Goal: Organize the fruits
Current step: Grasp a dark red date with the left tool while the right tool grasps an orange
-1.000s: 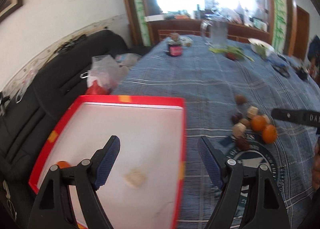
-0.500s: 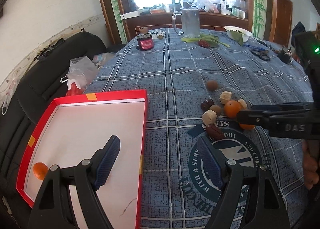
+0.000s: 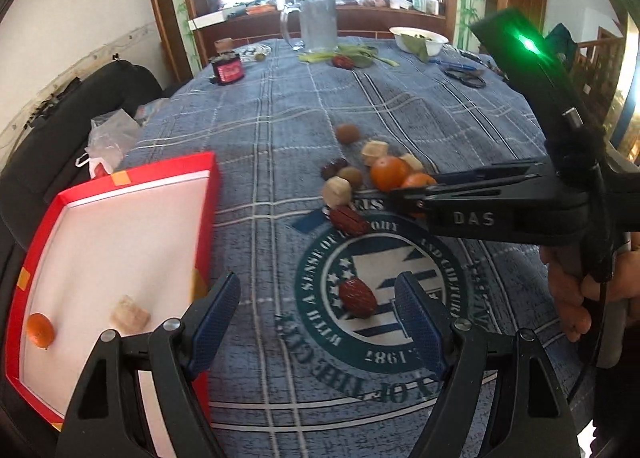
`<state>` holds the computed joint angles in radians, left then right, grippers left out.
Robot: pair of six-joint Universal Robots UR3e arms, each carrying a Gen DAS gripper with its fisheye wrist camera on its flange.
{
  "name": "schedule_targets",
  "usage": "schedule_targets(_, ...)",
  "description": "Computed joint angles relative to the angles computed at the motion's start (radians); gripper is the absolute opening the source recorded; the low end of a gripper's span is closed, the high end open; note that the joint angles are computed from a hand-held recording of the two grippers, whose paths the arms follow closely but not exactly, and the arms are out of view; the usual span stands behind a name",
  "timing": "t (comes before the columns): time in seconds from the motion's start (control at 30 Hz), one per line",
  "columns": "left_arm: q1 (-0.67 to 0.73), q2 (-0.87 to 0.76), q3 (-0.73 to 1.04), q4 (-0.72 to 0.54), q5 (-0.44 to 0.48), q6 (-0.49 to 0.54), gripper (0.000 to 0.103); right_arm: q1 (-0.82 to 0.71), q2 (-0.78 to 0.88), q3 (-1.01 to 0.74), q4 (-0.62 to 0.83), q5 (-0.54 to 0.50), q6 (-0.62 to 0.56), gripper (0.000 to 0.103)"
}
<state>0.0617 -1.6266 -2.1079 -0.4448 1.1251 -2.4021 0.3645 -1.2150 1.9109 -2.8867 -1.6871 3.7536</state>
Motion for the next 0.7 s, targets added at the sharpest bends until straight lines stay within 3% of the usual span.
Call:
schedule_targets(0.1,-0.006,-0.004,0.006,-0.031,-0.005,0.011,0.07,0.018,0.017,-0.027,0.016,-0.023,-0.015,0.038)
schedule_targets(0.2,-0.018,-0.022,0.019,-0.055,0.004,0.015,0.058,0.035,0.028,-0.049,0.034,-0.049,-0.021,0.038)
schedule_targets(0.7,-0.053,-0.111,0.07,-0.062,0.02,-0.005,0.03,0.004,0.009,-0.014,0.006,-0.013,0.015,0.038)
